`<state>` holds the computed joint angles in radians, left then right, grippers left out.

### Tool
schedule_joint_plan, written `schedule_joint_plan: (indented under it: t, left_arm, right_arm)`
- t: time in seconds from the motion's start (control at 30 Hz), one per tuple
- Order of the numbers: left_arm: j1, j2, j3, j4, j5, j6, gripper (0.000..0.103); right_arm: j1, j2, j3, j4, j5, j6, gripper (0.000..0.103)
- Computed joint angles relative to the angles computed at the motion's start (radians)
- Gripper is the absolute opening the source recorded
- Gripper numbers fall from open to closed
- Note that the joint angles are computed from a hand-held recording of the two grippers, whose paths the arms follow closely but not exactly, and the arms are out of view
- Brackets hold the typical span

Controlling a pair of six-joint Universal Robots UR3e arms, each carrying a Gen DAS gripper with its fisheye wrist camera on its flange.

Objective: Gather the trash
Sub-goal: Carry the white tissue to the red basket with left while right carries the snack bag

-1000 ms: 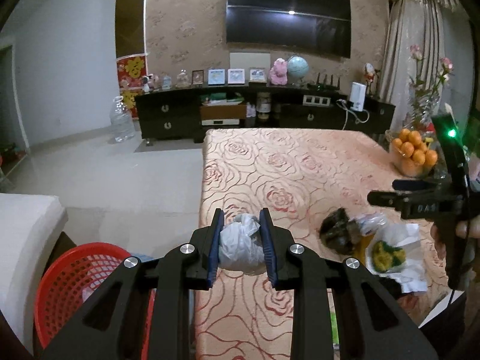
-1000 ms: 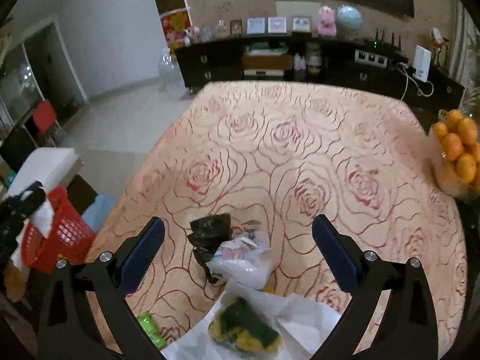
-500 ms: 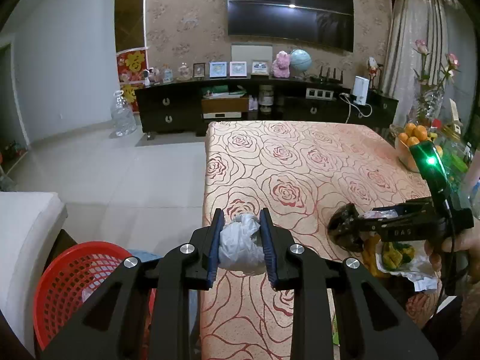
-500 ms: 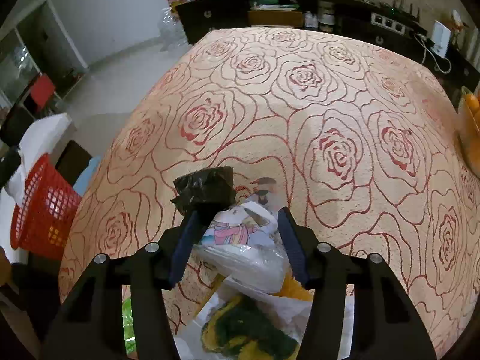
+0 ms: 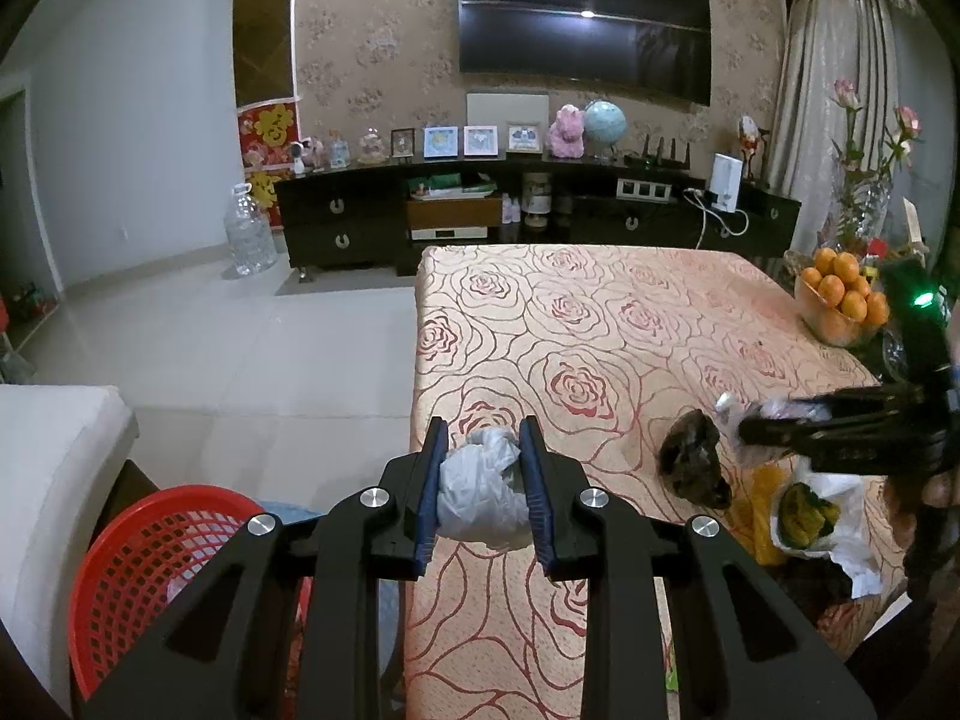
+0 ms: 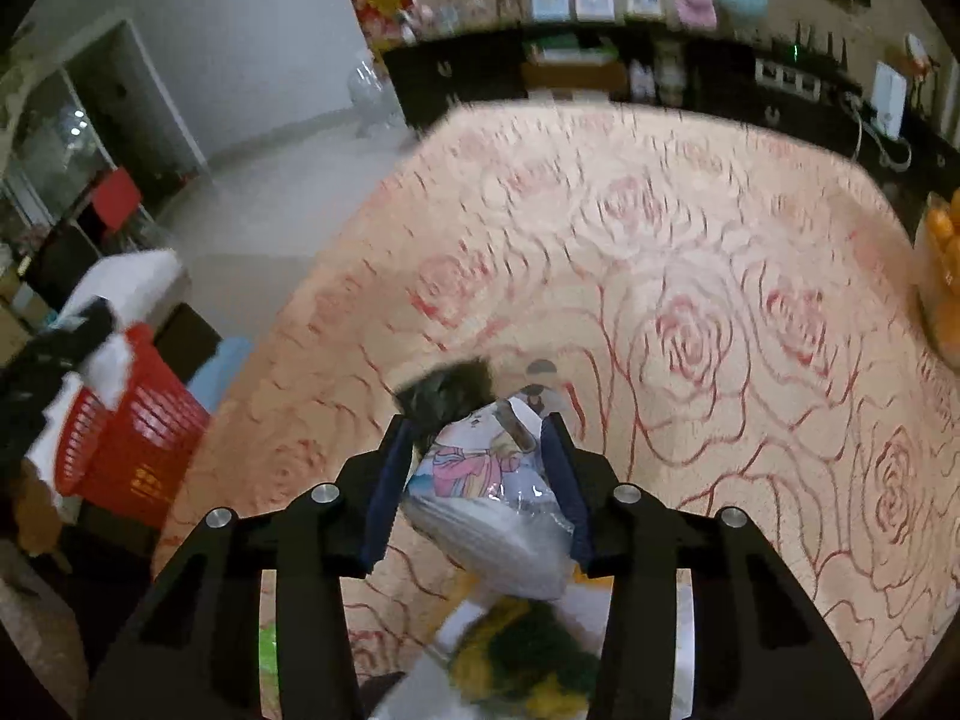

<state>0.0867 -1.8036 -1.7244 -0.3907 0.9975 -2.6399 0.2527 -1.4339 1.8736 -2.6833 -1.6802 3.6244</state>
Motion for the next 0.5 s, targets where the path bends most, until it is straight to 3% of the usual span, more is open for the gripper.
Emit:
schedule_joint_plan:
  t: [0.2, 0.5]
  left_arm:
    - [0.010, 0.012, -0.011, 0.014, -0.016, -0.004, 0.024]
    - [0.069, 0.059, -0.062, 0.020, -0.066, -0.004, 0.024]
  right_arm:
    - [0.049, -0.019, -0.014, -0.083, -0.051, -0.015, 0.044]
    - [0.101, -0.005, -0.056, -0.090, -0.103, -0.015, 0.044]
